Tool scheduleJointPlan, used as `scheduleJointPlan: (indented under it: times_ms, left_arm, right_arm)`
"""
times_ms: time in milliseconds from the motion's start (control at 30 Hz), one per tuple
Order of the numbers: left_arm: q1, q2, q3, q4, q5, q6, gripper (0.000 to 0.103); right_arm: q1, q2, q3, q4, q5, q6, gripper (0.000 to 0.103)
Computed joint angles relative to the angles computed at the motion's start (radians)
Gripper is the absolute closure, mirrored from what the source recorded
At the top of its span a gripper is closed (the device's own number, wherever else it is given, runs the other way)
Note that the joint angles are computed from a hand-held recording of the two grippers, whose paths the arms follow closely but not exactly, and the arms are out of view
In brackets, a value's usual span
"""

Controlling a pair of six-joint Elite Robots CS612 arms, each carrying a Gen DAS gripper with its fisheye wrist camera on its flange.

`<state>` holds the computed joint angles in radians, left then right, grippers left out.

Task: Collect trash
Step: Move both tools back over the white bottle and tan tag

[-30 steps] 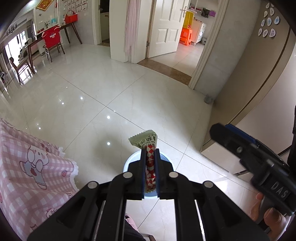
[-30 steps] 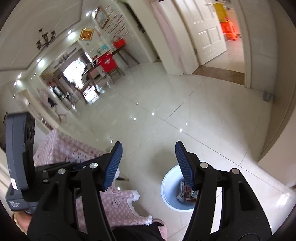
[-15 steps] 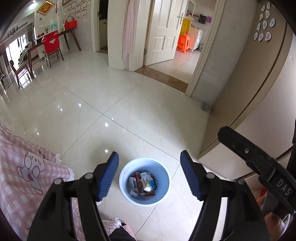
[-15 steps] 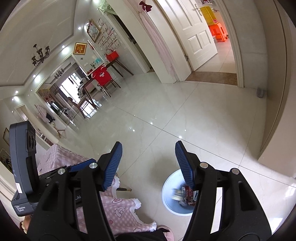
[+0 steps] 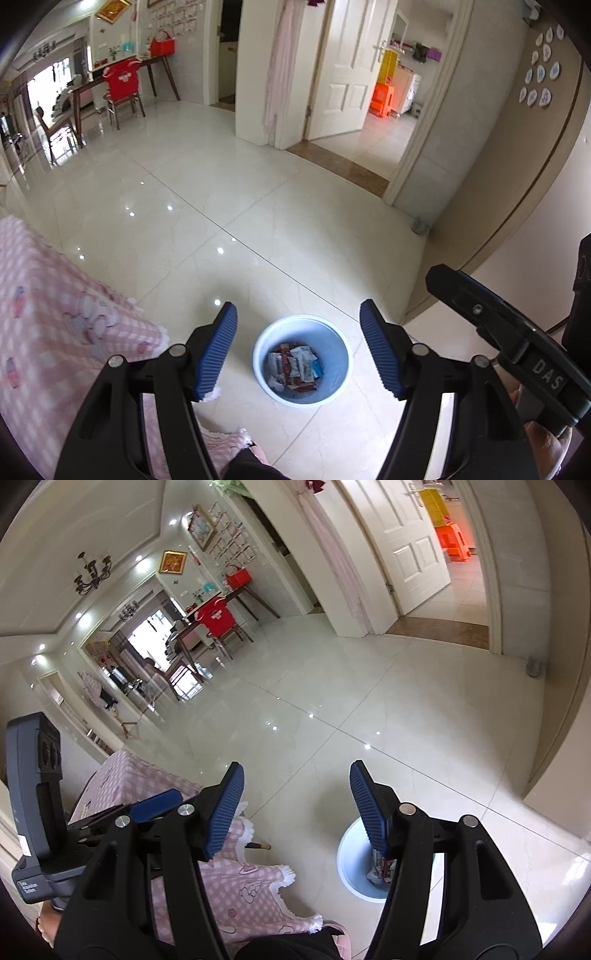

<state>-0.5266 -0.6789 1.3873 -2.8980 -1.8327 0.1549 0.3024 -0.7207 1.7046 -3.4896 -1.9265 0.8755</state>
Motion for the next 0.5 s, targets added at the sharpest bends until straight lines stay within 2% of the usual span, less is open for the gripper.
scheduleJointPlan:
  times_ms: [167,300,400,500]
  left_arm:
    - [0.044,-0.025,0.028,-0.085,0.033,-0.045,0.035]
    - [0.099,-0.038,0.037,-0.165,0.087,-0.109,0.035]
    - [0.145,-0.038,0.023,-0.166,0.122,-0.149,0.035]
    - [0.196,-0.034,0.007,-0.158,0.187,-0.192,0.035]
  right_arm:
    - [0.023,0.022,-0.079,0.026,0.035,-0.054,0.043]
    - [0.044,0.049,-0.164,0.059,0.076,-0.115,0.043]
    - [0.059,0.076,-0.244,0.1,0.117,-0.163,0.043]
    - [0.077,0.115,-0.35,0.158,0.163,-0.221,0.043]
